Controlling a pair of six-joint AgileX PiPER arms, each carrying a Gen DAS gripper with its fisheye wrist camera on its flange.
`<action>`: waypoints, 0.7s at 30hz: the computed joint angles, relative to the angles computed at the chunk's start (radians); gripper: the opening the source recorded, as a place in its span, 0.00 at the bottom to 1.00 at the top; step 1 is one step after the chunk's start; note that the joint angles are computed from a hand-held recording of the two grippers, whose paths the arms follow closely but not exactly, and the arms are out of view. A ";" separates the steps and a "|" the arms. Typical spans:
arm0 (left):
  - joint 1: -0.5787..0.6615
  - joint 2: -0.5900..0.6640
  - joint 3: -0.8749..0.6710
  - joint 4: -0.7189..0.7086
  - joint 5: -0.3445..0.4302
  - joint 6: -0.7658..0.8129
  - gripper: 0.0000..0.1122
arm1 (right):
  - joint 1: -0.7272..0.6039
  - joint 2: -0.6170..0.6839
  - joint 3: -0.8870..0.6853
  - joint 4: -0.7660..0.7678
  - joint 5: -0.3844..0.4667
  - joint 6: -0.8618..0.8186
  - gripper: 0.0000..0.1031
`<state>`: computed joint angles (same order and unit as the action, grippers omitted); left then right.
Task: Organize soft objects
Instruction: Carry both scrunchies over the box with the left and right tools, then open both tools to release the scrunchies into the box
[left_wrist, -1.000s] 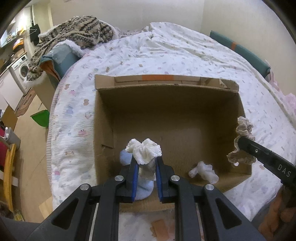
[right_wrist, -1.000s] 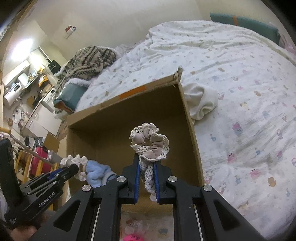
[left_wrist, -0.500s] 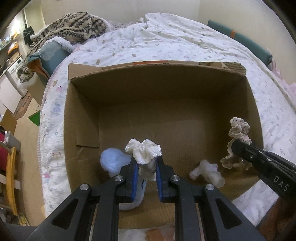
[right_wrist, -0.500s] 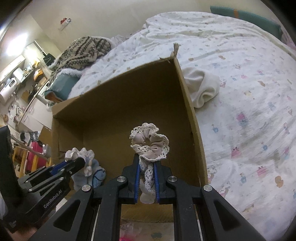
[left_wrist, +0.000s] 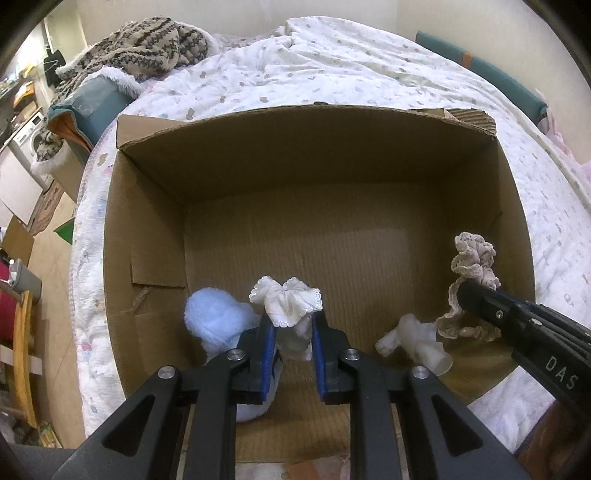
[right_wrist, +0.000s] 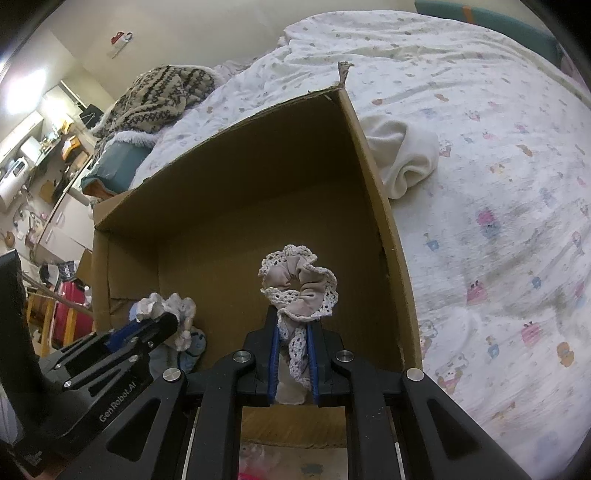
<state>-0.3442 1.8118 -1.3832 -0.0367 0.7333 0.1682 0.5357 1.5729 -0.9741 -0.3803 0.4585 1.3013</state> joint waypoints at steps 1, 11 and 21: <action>-0.001 0.002 -0.003 0.004 0.000 -0.003 0.15 | 0.000 -0.001 0.002 -0.002 0.000 0.000 0.14; -0.005 -0.014 0.008 0.004 0.007 -0.006 0.19 | -0.003 -0.025 0.024 -0.021 -0.020 0.015 0.14; 0.003 -0.056 0.026 -0.020 0.010 0.008 0.49 | 0.015 -0.055 0.027 -0.101 -0.006 0.068 0.16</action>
<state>-0.3412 1.7557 -1.3569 -0.0566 0.7433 0.1763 0.5505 1.5178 -0.9467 -0.4818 0.4525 1.3688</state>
